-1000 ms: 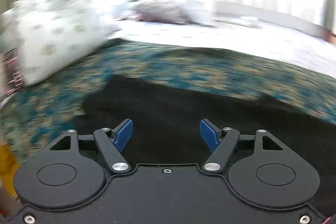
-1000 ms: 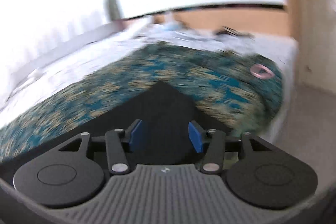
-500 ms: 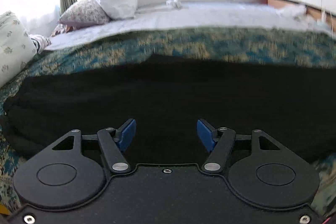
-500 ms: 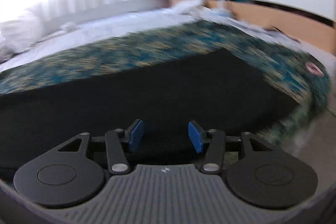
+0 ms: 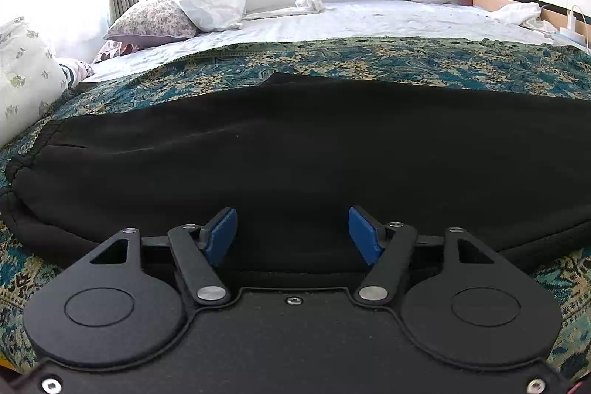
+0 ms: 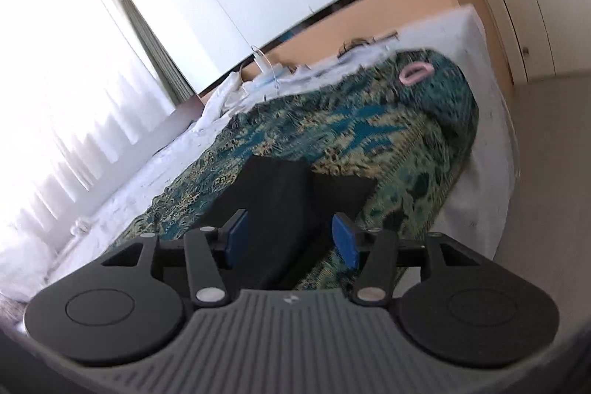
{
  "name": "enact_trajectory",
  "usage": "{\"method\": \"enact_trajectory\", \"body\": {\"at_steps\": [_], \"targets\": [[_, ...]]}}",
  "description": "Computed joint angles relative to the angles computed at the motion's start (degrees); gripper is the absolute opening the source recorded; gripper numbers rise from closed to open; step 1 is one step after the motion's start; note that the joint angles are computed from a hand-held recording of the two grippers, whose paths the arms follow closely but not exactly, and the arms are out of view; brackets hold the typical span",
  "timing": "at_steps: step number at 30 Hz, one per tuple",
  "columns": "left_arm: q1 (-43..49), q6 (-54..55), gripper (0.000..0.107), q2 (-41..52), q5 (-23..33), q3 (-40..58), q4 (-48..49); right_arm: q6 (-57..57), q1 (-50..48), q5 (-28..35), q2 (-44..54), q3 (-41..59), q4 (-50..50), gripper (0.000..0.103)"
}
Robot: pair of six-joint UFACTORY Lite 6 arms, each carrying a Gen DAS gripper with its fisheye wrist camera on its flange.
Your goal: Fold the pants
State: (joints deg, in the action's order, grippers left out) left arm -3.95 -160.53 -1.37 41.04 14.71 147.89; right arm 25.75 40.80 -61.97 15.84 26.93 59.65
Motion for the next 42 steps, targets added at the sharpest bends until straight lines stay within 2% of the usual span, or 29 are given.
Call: {"method": "enact_trajectory", "body": {"at_steps": [4, 9, 18, 21, 22, 23, 24, 33, 36, 39, 42], "targets": [[-0.14, -0.16, 0.067, 0.46, 0.93, -0.15, -0.06, 1.87, -4.69, 2.97, -0.35, -0.74, -11.56, 0.068], [-0.96, 0.22, 0.067, 0.9, 1.78, -0.23, -0.98, -1.88, -6.63, 8.1, 3.41, 5.7, -12.56, 0.067], [0.08, -1.05, 0.07, 1.05, 1.61, -0.22, 0.85, 4.13, -9.9, 4.85, 10.71, 11.43, -14.64, 0.066], [0.14, -1.25, 0.07, 1.17, 1.53, -0.12, 0.95, 1.76, -9.3, 3.85, 12.05, 13.6, -9.27, 0.062], [0.17, -1.17, 0.07, 1.18, 1.5, -0.07, 0.94, -1.16, -8.4, 3.38, 12.71, 14.99, -4.71, 0.057], [0.17, -1.17, 0.07, 1.18, 1.5, -0.07, 0.94, -5.4, -7.25, 2.68, 13.4, 16.61, 0.81, 0.045], [0.17, -1.17, 0.07, 1.18, 1.5, -0.07, 0.94, -9.76, -6.21, 1.62, 14.16, 18.22, 6.09, 0.042], [0.19, -0.67, 0.07, 1.38, 1.39, 0.34, 0.28, -11.81, -3.85, -2.77, 13.86, 16.73, 16.78, 0.041], [0.2, -0.72, 0.07, 1.35, 1.29, 0.36, 0.23, -7.54, -3.59, -2.09, 11.73, 13.08, 11.0, 0.041], [-0.07, -0.59, 0.071, 1.74, 1.31, 0.74, -0.41, 2.48, -4.91, -0.54, 9.32, 7.96, -3.21, 0.042], [-0.34, -0.45, 0.071, 1.99, 1.34, 0.93, -0.88, 1.56, -4.2, 1.98, 9.47, 8.77, -5.86, 0.044]]}}
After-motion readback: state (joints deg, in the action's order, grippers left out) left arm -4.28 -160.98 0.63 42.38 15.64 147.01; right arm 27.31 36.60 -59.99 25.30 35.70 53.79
